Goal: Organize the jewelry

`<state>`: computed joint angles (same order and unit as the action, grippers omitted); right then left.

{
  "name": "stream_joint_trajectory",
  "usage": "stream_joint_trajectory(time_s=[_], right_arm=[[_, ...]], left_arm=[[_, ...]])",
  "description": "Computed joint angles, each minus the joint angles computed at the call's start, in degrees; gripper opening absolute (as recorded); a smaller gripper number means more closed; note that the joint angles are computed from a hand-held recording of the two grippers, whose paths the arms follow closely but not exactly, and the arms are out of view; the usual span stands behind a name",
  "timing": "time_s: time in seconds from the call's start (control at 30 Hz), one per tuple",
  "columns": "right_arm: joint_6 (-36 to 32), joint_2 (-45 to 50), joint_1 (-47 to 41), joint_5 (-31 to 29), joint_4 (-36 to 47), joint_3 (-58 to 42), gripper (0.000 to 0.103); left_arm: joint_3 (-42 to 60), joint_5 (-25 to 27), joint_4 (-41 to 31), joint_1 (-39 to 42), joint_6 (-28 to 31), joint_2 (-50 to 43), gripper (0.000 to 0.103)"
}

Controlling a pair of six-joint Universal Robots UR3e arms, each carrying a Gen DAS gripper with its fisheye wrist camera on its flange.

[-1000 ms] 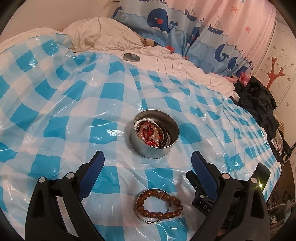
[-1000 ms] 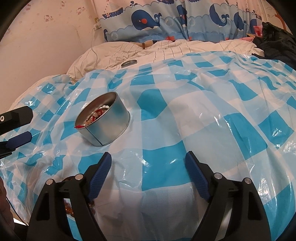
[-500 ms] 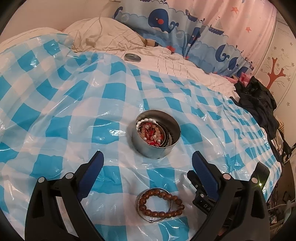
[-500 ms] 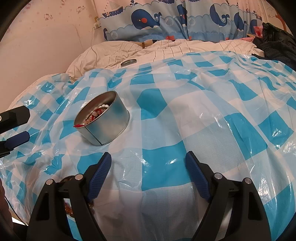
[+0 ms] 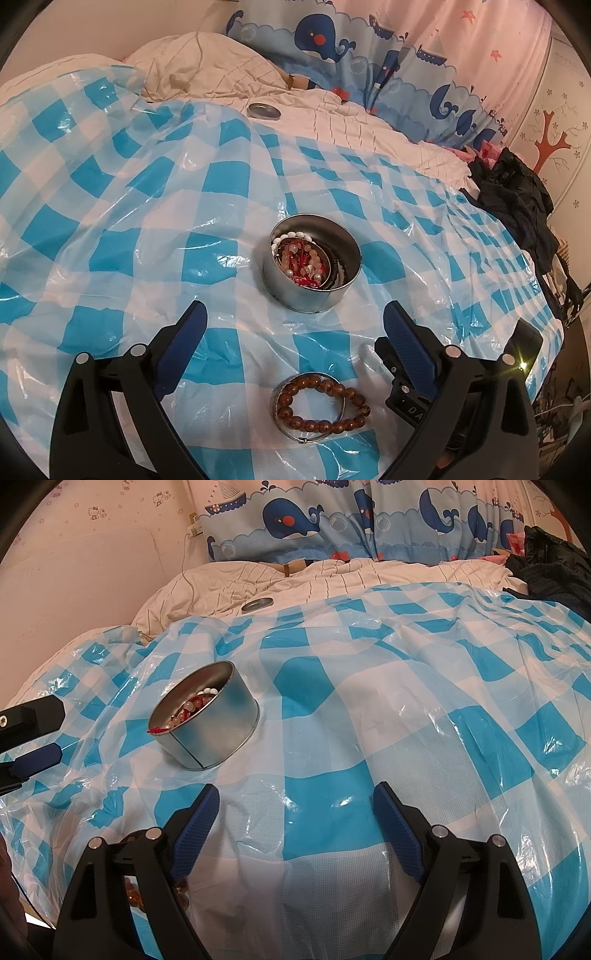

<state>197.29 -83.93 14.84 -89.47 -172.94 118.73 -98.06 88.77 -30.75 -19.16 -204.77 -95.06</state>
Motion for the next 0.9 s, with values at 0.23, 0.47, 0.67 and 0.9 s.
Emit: stream_joint_trajectory(time_s=[0.23,0.47,0.67,0.9], right_arm=[[-0.01,0.04,0.0,0.0,0.05,-0.08,0.082],[-0.02,0.05,0.01,-0.01,0.09,-0.08,0.082],[-0.02,0.07,0.0,0.01,0.2,-0.22,0.082],[-0.03,0.07,0.01,0.0,0.22,-0.23,0.082]], left_arm=[[0.29,0.28,-0.37,-0.29,0.1,-0.3,0.092],[0.87,0.86,-1.12,-0.45,0.46,-0.69,0.093],[1.08,1.4,-1.64,-0.67,0.88,-0.91,0.093],[1.79,2.22,-2.41,-1.22,1.37,-1.42,0.093]])
